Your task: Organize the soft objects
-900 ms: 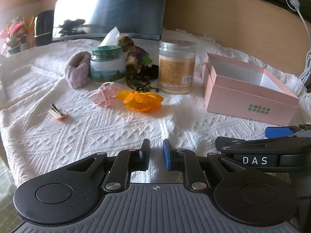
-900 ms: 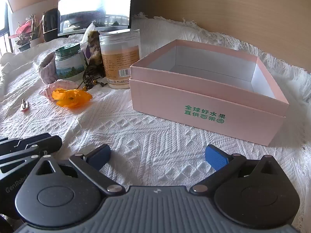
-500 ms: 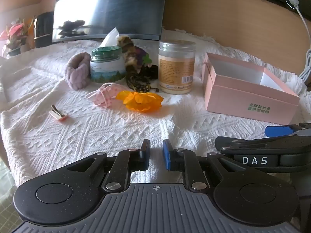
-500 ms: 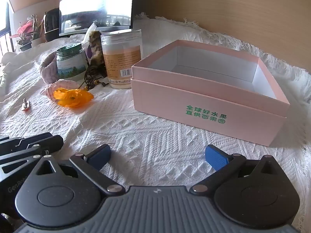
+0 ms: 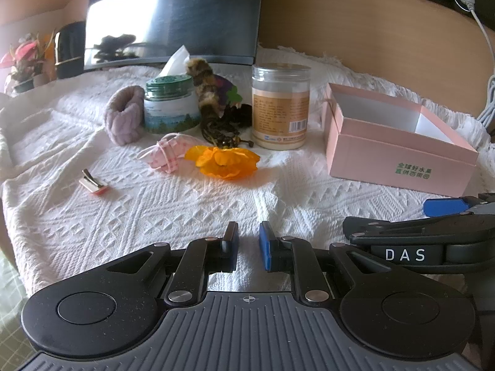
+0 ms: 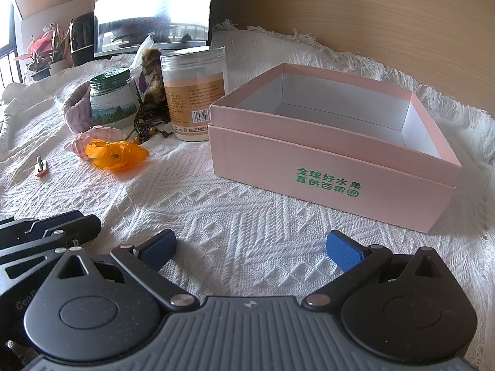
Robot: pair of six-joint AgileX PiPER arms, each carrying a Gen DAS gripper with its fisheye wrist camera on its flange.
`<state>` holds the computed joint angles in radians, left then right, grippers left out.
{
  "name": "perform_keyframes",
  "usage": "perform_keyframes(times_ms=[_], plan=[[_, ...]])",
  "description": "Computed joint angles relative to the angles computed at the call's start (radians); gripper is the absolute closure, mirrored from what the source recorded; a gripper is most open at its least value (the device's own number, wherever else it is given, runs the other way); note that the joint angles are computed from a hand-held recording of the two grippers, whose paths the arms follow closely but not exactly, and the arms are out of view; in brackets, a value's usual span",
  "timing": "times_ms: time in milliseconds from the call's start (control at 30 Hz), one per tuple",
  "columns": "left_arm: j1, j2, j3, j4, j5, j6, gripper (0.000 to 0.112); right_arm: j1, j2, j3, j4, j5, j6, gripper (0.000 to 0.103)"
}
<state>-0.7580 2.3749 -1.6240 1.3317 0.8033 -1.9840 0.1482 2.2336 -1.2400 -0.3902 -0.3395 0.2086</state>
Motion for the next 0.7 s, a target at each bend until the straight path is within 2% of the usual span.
perform_keyframes(times_ms=[700], plan=[[-0.001, 0.002, -0.004, -0.004, 0.005, 0.007, 0.095, -0.003, 0.001, -0.001, -0.010, -0.001, 0.007, 0.000]])
